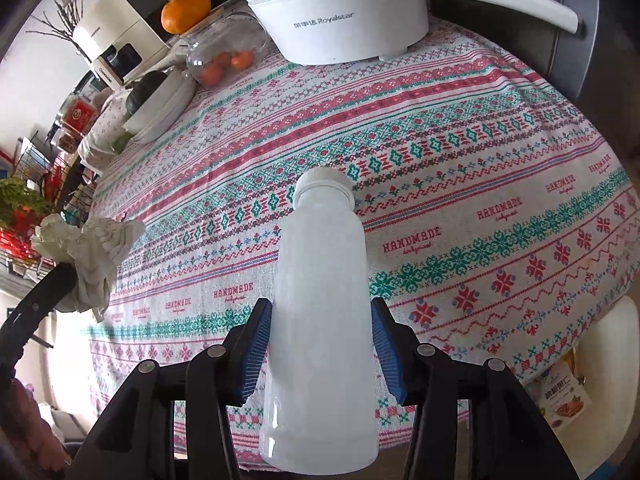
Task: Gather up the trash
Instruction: 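Carry the paper and white bottle into the white bin and open both grippers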
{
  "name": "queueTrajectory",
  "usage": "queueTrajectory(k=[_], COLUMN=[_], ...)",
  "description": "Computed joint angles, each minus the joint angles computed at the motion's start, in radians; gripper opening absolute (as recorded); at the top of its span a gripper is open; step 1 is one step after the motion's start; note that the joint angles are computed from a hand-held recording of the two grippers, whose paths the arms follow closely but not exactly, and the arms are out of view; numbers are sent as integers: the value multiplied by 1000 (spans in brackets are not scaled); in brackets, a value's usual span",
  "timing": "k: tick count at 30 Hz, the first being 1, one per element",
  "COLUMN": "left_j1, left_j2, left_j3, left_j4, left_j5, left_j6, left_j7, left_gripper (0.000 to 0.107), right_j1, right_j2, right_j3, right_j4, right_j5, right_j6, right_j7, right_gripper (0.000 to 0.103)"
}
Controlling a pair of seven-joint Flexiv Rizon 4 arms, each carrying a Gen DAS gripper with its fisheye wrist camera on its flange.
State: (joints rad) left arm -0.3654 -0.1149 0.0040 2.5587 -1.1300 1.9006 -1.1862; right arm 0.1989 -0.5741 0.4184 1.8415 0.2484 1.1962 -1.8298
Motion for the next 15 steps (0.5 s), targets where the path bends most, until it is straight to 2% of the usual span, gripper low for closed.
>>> queueTrajectory(k=[3, 7, 11, 13, 15], left_j1=[-10, -89, -170, -256, -385], left_j2=[-10, -53, -112, -159, -220], left_j3=[-12, -5, 13, 60, 167], left_j4=[-20, -81, -153, -204, -271], left_j5=[41, 14, 22, -7, -38], left_j6=[-6, -12, -34, -50, -113], left_j7=[-15, 29, 49, 82, 107], left_gripper=[23, 23, 23, 23, 23], right_j1=[-81, -214, -319, -351, -368], right_j2=[70, 153, 217, 237, 245], right_j3=[32, 65, 51, 26, -8], right_j4=[41, 54, 56, 58, 57], right_j5=[59, 205, 360, 415, 452], right_j6=[29, 16, -28, -45, -62], right_j7=[-62, -174, -293, -331, -355], right_gripper=[50, 50, 50, 50, 50])
